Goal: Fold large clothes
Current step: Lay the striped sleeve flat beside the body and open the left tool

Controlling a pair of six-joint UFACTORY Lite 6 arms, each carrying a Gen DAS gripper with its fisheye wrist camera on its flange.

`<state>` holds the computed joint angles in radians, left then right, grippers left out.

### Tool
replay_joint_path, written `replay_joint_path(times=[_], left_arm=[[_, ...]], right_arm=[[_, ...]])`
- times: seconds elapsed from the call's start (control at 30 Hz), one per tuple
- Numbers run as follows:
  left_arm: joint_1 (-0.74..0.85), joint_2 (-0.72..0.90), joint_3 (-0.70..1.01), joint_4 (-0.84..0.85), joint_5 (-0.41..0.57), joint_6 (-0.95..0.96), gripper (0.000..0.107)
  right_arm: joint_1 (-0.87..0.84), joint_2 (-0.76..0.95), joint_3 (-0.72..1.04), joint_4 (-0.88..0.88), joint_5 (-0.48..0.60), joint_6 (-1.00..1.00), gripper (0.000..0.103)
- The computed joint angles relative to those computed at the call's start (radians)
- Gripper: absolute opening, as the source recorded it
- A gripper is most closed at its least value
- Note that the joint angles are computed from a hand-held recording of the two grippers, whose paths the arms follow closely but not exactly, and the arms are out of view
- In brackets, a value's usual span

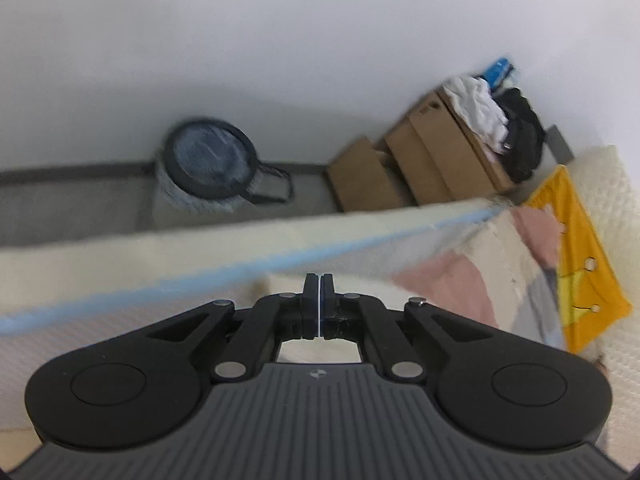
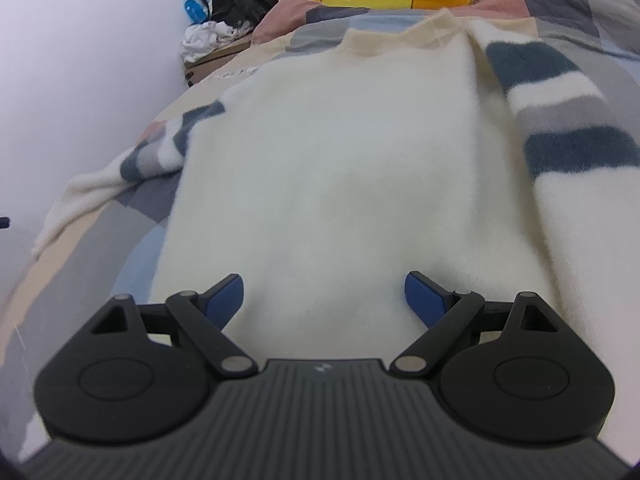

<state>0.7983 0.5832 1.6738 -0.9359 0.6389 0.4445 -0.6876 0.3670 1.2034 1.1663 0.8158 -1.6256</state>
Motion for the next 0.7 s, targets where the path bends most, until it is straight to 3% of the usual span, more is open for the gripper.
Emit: replay_joint_path(times=[0.17,0.3,0.47,0.57,0.7], left_arm=[[-0.072,0.04,-0.082,-0.17,-0.076,0.136,0.001],[-0.17,0.144,-0.004,0.13,-0.184,-0.107,0.001],[-0.237,0.142,-0.011,0.328,-0.273,-0.241,0.001],[-0.255,0.081,-0.043,0.394,-0.253,-0.267,0.002],[-0.265,-0.108,-0.206,0.266,-0.217,-0.169,0.019]], right_arm=[[0.02,-0.018,-0.036,0.02,-0.048,-0.081,0.092],[0.023,-0.009,-0.03,0.026,-0.054,-0.092,0.092],[0.033,0.0,-0.02,0.023,-0.062,-0.098,0.092],[0.036,0.003,-0.015,0.024,-0.059,-0.086,0.092],[0.02,0.018,0.016,0.008,-0.021,-0.041,0.09]])
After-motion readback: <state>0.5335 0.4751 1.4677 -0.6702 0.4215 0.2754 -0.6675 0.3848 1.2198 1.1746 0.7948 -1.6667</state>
